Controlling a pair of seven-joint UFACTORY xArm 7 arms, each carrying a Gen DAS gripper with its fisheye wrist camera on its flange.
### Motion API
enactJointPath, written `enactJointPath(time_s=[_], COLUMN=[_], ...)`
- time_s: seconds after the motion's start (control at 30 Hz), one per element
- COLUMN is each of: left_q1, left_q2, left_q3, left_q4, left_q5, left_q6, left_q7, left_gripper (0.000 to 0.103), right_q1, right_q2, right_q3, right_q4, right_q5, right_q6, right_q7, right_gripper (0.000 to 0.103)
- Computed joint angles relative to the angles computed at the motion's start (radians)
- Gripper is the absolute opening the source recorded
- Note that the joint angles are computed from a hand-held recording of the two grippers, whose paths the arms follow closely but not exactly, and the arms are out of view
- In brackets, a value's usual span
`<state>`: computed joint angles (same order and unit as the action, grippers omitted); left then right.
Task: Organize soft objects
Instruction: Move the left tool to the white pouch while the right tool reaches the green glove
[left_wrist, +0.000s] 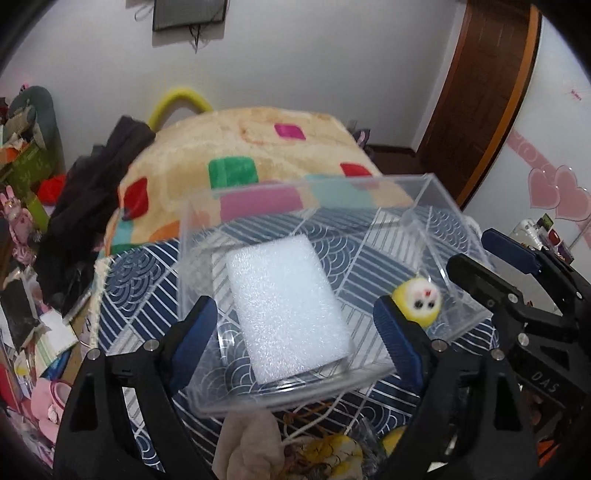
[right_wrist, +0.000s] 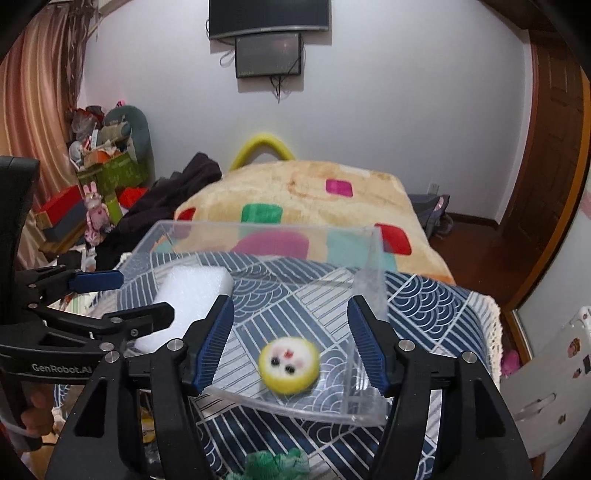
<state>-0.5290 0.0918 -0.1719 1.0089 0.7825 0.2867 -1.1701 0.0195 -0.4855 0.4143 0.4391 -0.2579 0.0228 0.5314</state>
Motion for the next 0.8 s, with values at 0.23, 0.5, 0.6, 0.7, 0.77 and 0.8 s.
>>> enactJointPath(time_s=[0.23, 0.5, 0.6, 0.7, 0.77, 0.8], left_q1=[0.036, 0.150, 0.174, 0.192, 0.205, 0.206], left_q2=[-0.157, -0.324, -0.346, -0.356, -0.352, -0.348], left_q3=[-0.052, -0.172, -0.200, -0.221, -0.242, -0.248], left_q4=[-0.090, -0.213, -0.256, -0.299, -0.317, -0.323], left_q5=[0.225, 0.368, 0.359, 0.350, 0.375, 0.387], left_q6=[0.015, 0.027, 0.028, 0.032, 0.045, 0.053], left_q7=[-0.207, -0.374, -0.373, -0.377, -0.407, -0.421], left_gripper=[0.093, 0.099, 0.099, 0.099, 0.099, 0.099], right_q1=[-0.001, 0.009, 0.027, 0.045, 0.074, 0.081], right_q2=[-0.136, -0.294, -0.334, -0.371, -0.371, -0.360], right_q3=[0.019, 0.043, 0.041, 0.046, 0.032, 0.032], right_q4=[-0.059, -0.142, -0.177, -0.215, -0.236, -0.245], right_q5=[0.010, 0.037, 0.050, 0.058, 0.063, 0.064], right_q6=[-0.022, -0.026, -0.025, -0.007, 0.003, 0.004], right_q7=[0.015, 0.034, 0.047, 0.066, 0.073, 0.078], right_gripper=[0.067, 0.071, 0.074, 0.074, 0.074, 0.074])
